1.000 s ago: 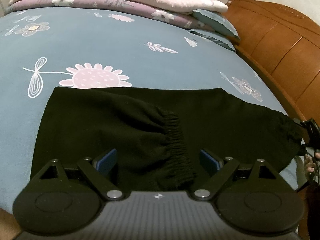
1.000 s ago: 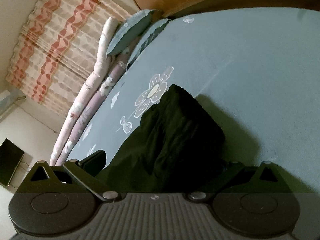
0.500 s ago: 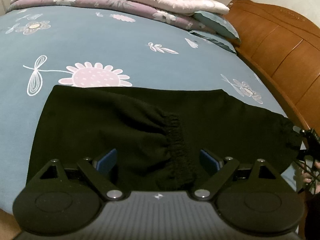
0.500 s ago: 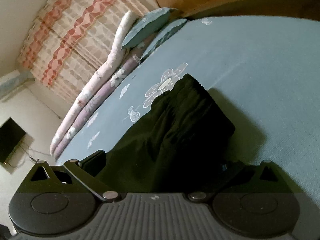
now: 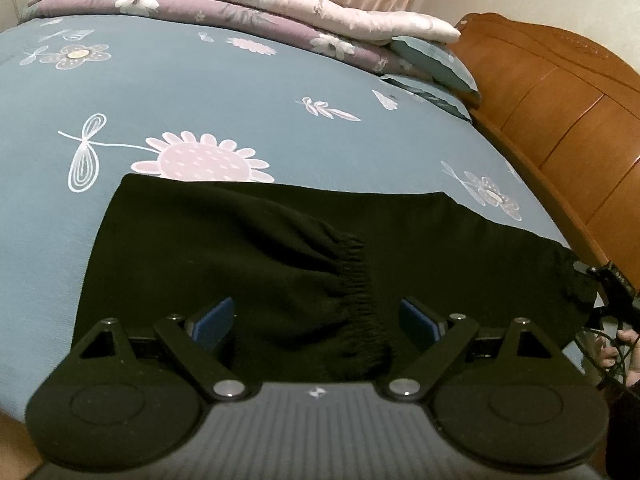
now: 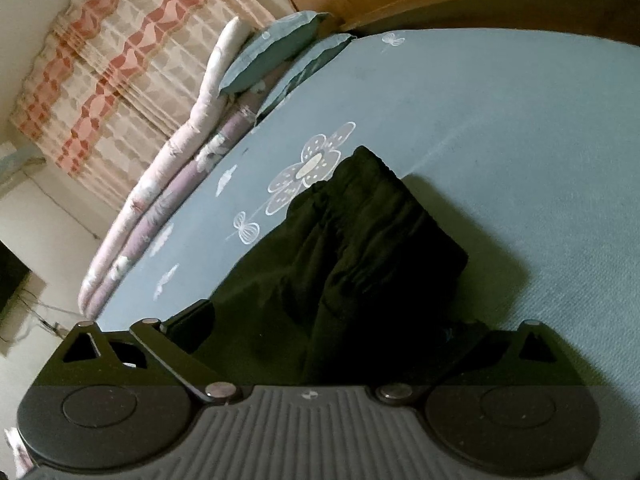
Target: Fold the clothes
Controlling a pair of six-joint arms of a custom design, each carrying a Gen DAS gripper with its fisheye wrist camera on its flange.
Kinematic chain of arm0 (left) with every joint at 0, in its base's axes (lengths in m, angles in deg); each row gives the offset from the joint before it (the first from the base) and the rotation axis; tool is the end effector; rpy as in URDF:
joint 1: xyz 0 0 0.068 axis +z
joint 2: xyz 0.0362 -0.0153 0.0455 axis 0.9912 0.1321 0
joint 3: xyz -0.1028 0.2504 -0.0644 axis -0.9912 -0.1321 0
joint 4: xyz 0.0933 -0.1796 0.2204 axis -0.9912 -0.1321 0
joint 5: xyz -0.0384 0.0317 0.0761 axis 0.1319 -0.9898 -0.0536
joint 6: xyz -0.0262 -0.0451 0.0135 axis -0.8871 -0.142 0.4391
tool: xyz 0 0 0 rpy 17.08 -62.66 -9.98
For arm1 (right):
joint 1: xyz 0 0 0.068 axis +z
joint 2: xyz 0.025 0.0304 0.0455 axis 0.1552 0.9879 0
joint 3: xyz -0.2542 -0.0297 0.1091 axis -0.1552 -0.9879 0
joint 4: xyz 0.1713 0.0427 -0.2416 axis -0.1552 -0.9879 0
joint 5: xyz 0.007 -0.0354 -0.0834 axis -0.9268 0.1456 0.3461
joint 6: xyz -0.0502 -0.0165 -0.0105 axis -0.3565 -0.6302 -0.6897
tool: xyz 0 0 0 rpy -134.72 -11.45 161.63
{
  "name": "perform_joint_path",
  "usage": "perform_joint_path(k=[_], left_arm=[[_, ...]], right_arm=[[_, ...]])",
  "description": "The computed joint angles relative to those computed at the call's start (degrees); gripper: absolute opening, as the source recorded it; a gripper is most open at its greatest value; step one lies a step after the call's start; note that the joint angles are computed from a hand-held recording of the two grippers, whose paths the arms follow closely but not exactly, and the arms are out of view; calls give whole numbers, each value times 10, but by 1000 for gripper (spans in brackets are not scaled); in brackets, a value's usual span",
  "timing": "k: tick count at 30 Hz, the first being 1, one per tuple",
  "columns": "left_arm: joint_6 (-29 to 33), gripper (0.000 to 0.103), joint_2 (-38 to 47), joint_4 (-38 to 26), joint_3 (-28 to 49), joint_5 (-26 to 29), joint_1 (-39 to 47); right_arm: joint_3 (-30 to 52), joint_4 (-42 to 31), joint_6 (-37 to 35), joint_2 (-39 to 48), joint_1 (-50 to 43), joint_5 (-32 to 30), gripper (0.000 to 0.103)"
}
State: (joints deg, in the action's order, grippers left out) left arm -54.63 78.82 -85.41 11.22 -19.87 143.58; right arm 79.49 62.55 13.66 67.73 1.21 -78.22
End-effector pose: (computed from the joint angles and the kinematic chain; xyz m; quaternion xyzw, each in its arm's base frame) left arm 0.1291 0.1832 0.1748 -0.1676 0.8947 -0.1190 0.3967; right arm 0.3191 -0.0224 0.1192 0.1155 0.8517 0.3381 0.3832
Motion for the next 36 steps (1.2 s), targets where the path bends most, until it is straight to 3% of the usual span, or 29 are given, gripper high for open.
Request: perform_joint_path(k=[3, 6, 8, 10, 15, 20, 36], left_arm=[[7, 89, 11, -2, 4, 9, 10], [16, 89, 18, -6, 8, 16, 19], [19, 89, 24, -7, 11, 19, 26], [20, 89, 31, -8, 14, 21, 32], [26, 89, 38, -13, 20, 28, 40], [53, 89, 39, -33, 31, 44, 65], [159, 89, 107, -89, 81, 88, 148]], right_arm=[[-12, 6, -16, -10, 11, 27, 98], [-21, 5, -11, -18, 7, 42, 84], [-24, -2, -11, -21, -1, 44, 71], [-18, -34, -5, -29, -3, 69, 46], [-14, -49, 15, -34, 3, 88, 43], [15, -130, 0, -57, 31, 143, 40], [49, -274, -66, -208, 174, 288, 35]])
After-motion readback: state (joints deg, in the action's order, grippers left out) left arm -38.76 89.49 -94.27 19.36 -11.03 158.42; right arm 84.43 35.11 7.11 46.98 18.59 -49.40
